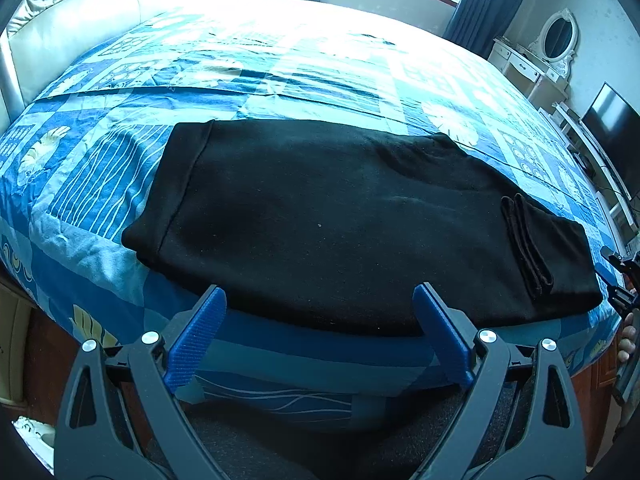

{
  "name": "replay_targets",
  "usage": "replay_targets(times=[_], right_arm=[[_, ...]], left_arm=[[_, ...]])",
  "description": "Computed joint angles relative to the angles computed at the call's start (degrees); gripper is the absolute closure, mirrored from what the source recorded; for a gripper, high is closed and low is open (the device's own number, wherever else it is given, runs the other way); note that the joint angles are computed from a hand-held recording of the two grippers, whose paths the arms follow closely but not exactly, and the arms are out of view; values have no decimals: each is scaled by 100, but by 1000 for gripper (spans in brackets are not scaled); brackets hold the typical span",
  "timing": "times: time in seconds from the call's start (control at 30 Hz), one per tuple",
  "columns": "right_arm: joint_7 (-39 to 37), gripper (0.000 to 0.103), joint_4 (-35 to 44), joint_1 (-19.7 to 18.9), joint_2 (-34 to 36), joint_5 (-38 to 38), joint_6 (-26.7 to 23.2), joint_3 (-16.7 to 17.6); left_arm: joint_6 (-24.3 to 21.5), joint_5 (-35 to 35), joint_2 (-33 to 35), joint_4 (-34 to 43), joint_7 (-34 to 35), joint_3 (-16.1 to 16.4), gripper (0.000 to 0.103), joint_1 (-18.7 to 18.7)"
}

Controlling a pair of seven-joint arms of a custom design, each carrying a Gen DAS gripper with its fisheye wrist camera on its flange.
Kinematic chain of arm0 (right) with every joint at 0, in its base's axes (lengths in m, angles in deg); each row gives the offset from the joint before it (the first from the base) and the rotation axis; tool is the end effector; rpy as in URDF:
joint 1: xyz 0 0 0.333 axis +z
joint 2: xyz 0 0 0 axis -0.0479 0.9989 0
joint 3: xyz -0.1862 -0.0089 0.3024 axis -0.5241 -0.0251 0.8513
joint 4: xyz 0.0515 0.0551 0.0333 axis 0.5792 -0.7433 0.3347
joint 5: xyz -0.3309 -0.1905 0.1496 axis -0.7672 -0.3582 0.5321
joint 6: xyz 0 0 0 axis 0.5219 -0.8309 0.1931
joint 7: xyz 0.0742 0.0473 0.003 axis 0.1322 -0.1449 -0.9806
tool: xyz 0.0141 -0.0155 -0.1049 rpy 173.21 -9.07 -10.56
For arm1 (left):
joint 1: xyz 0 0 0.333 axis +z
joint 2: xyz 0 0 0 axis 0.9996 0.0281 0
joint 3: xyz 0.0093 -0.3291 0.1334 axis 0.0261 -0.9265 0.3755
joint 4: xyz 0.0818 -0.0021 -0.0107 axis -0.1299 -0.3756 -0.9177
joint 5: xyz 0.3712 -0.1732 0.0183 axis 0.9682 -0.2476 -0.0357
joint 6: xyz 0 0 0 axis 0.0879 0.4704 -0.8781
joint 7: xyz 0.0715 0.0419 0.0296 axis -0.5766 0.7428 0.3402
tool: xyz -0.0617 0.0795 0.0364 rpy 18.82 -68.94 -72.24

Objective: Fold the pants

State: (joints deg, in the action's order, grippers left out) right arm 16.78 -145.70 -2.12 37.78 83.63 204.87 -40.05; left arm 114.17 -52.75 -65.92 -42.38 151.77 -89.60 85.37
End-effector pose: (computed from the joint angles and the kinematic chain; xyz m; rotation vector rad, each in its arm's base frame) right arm 0.6251 -0.0188 0.4708 -1.1307 1.8697 0.1036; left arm 0.6059 -0.1129 0.5153 -2.0075 1.8578 -0.7340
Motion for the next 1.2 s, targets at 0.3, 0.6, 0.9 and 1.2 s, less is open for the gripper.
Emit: replay_targets(times=[0.3, 0.6, 0.9, 1.2], right_arm=[[354, 63, 1175, 255, 1087, -598, -1703, 373], [-72, 58, 924, 73, 981, 14, -1631, 543], [-112, 58, 963, 114, 1046, 157, -1538, 565], [-157, 58, 855, 131, 988, 252, -1421, 556]], left_arm=[[51, 201, -46, -13, -247, 98, 9, 114], [-127, -902, 304, 407, 680, 236, 9, 563], [-1524, -3739, 1255, 1493, 2664, 8, 9, 1595], [-3039, -5293, 1989, 2369, 3748, -241, 21, 1978]])
